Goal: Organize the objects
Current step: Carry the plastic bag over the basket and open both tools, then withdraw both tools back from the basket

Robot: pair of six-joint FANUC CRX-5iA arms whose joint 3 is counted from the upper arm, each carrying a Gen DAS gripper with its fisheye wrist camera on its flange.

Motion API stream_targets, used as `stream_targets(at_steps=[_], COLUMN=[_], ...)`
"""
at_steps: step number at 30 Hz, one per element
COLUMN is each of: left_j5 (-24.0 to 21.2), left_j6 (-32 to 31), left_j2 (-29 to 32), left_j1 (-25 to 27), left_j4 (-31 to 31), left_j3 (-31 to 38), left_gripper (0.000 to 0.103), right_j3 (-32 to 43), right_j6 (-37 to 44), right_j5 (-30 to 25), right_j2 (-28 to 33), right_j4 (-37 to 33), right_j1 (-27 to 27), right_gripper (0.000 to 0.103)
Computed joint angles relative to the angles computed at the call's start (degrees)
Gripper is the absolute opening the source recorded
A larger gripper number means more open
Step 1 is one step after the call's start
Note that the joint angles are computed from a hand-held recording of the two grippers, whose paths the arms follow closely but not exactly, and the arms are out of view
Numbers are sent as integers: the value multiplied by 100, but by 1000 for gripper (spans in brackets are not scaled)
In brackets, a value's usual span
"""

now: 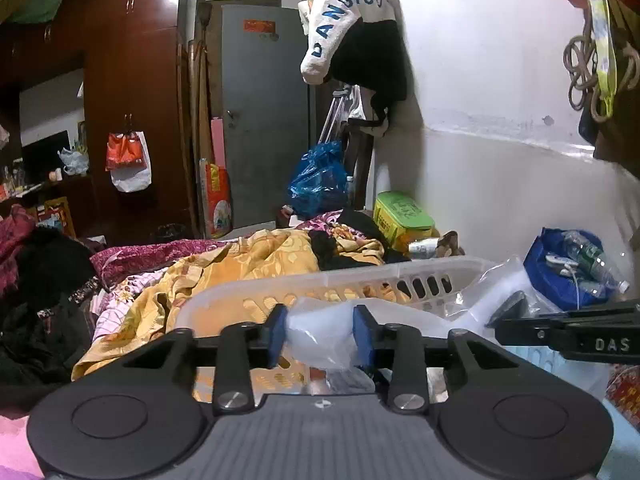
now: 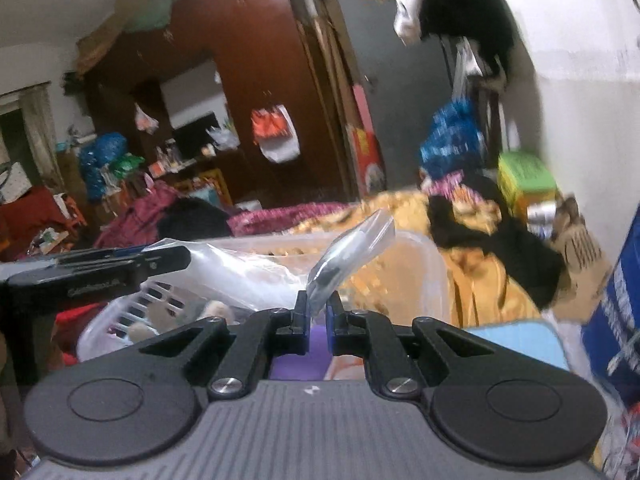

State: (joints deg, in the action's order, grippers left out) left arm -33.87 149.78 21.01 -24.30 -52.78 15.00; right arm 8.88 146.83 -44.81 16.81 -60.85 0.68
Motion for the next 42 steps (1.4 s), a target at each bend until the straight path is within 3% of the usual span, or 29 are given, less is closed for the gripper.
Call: stream_targets(at_steps=[2,4,5,7,8,10,11,16,19,23,27,31,34,36,42], left_j5=[-4,-49,-104,-244,-297,-216,-242,-1025,-928,-1039,-1680,-2612,-3345,-3575,-3012], left_j6=[410,914,1093,1228,1094,1160,1238,2038,2550,2966,2849,3193,2921,2694,2062], left_j2=[-52,-92,-117,-150,-166,-246,-270,-355,-670,-1131,-1440,-1653,-1580,-1458,-1286], left_j1=[-97,-235,-307,-428,-436,-477,-516,-901,-1045,-1323,-1762,-2633,-3149,-3213,-2766], left_j4=[-363,-798,-983,-1190,-1079,-1178,-1254,-1889,-2232,-2422,-2300,-2908,-3175,-3098,-2431], left_j3=[-73,-130,-162,-193,-190,-304,-344,-480,-904,-1391,-1543,-1684,-1517,-1282,-936], left_gripper=[72,88,89,96,102,102,102,102,102,102,102,102,103,103,103], right_j3=[47,-97,-155,-260,-316,-394,-434,-692,-820,-1028,-1382,-1770,-2087,-2223,-2261], right_j6=[-429,-452,-441,-286,-120,63,162,1543,2284,2385,2907,3137,3544,3649,3378], right_j5=[-47,95,142,162,188,305,360,335,91,-197,-597,-568,-818,-1033,-900], right_j2=[33,-75,-136,-222,-266,-332,-367,-489,-553,-774,-1065,-1516,-1836,-2042,-2281], right_j4=[338,408,408,289,198,177,148,-980,-1552,-1646,-2022,-1982,-2263,-2353,-2278], right_j1=[76,109,114,60,32,49,57,-292,-552,-798,-1186,-1300,-1595,-1766,-1720], right_gripper=[9,15,31,51,53,58,70,103,103,103,103,103,103,103,103])
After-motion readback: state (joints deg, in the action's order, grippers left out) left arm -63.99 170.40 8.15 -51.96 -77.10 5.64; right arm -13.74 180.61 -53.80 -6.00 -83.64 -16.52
